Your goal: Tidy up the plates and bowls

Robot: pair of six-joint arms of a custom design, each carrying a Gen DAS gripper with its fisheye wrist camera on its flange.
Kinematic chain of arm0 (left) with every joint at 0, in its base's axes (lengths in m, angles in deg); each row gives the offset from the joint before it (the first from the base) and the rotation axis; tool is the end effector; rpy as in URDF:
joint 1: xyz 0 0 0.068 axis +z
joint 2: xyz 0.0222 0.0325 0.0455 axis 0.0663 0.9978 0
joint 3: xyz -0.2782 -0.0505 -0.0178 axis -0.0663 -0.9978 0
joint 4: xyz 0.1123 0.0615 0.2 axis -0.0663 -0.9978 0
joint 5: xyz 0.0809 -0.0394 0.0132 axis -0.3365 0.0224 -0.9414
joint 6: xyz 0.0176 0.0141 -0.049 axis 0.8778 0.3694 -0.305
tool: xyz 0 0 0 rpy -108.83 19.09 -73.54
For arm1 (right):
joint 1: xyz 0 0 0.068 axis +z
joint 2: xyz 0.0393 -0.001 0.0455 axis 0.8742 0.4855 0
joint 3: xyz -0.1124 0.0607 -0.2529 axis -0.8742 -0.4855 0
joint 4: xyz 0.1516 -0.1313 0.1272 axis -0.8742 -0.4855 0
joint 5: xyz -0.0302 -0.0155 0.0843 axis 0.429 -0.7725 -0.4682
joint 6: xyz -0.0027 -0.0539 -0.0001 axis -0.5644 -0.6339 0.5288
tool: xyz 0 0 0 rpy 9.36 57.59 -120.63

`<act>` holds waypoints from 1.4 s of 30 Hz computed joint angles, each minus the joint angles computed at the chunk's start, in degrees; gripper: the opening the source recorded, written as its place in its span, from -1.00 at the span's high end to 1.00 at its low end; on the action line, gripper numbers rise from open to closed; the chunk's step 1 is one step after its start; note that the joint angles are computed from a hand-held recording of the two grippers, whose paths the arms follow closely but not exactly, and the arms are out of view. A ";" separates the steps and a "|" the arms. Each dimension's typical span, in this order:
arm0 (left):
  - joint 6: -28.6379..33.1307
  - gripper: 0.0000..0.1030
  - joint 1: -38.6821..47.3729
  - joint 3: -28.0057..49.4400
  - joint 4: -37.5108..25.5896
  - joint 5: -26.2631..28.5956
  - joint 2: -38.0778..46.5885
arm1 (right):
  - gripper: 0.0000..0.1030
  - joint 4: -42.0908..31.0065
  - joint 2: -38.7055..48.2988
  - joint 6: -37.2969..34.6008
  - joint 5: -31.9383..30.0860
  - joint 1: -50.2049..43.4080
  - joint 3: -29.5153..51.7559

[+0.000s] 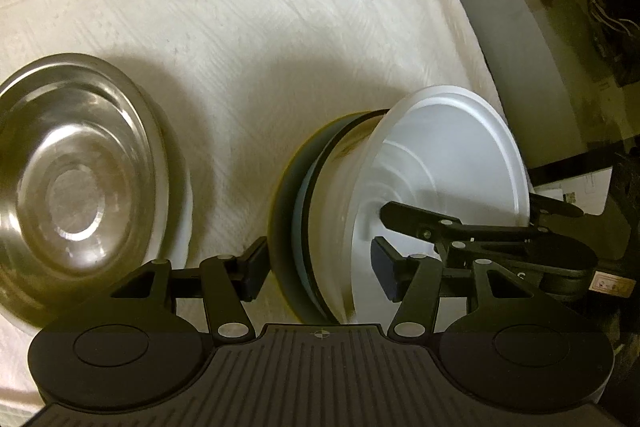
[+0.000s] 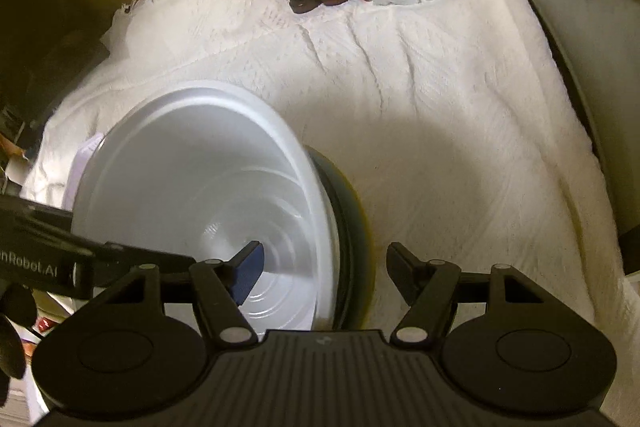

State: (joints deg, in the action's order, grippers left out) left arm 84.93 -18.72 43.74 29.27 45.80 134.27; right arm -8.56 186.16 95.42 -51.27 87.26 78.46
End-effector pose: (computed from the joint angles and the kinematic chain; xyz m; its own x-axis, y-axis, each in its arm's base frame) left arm 0.3781 -0.1703 0.1065 -0.8616 0.4689 -0.1941 0.5075 0.7972 -0.3270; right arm 0.2534 0.1239 0.0463 -0.8151 0.3825 -0.4351 0.2106 0.8953 0.3926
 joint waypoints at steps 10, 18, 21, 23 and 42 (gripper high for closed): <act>0.07 -0.14 0.26 -0.11 -0.23 0.35 -0.39 | -0.36 3.81 0.48 0.93 -3.45 1.03 -1.37; 0.48 -0.14 0.52 0.32 -0.94 0.62 -0.20 | -0.38 3.51 0.09 2.87 -3.51 1.05 -1.22; 1.16 -0.14 0.76 0.40 -1.39 -0.16 -0.35 | -0.39 3.08 0.16 3.93 -4.04 0.79 -0.56; 1.38 -0.14 1.02 0.43 -1.42 -0.38 -0.36 | -0.39 2.92 0.48 4.06 -4.28 0.88 0.08; 0.83 -0.19 1.00 3.36 -2.48 0.25 1.58 | -0.42 10.77 3.17 9.73 -7.62 -0.11 -2.50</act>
